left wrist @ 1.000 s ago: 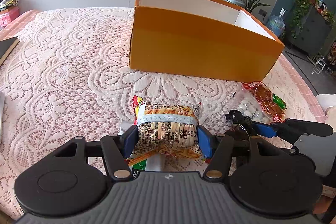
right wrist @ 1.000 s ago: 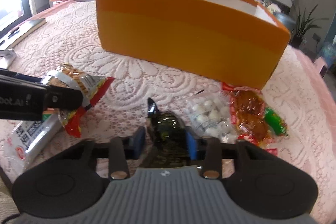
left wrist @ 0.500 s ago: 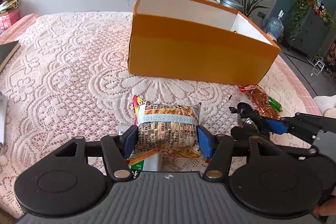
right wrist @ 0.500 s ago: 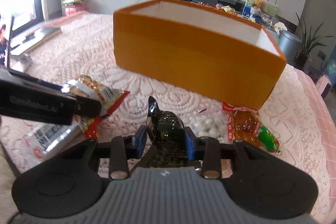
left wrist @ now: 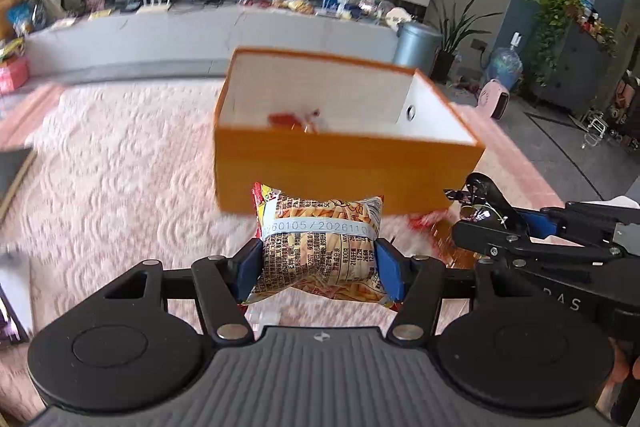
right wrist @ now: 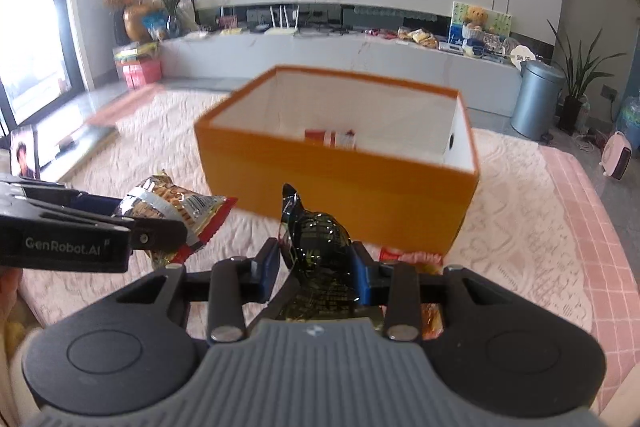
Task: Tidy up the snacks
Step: 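Carry the biscuit pack and seaweed pack over the orange box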
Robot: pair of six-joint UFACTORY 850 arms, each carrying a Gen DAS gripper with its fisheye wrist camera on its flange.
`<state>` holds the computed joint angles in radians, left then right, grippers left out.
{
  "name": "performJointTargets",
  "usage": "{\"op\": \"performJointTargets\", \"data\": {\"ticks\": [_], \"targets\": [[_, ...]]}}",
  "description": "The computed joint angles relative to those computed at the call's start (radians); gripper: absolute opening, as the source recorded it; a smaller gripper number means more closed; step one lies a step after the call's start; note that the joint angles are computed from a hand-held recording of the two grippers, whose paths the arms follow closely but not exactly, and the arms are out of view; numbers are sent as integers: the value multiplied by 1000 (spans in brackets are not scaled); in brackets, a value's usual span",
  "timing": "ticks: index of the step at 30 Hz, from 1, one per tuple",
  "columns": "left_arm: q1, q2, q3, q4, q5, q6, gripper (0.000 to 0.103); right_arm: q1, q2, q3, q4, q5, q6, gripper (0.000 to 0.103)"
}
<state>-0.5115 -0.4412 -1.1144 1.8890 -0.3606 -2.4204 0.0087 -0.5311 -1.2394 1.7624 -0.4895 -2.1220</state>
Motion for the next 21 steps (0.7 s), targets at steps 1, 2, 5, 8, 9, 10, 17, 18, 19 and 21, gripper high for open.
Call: {"op": "performJointTargets", "data": {"ticks": [1,2,5,8,9,10,17,18,19,21], "targets": [[1,-1,-11,0,1,13,68,-6,-1,-12,-16,-17,14,36],[4,-2,-22,11,5,12,68,-8,0,-20,-13,-19,11,36],[18,-12,-68,29,33,12,68,-9,-2,-53,20,-9,-27,36],[26,-31,-114,18,38,48,68,-11,-22,-114,-31,-6,42,36],[28,-40,-133,1,37,76,68,-14,-34,-141,-64,-12,85,36],[31,-50,-151,-7,39,92,68,-15,-45,-164,-86,-16,116,36],[65,-131,-292,-132,74,245,68,-6,-153,-369,-236,-8,326,36],[71,-144,-311,-160,81,269,68,-5,-174,-406,-275,-11,377,36],[78,-160,-334,-190,87,293,68,-3,-195,-443,-314,-11,429,36],[91,-180,-361,-212,98,301,68,4,-243,-523,-401,-4,532,36]]}}
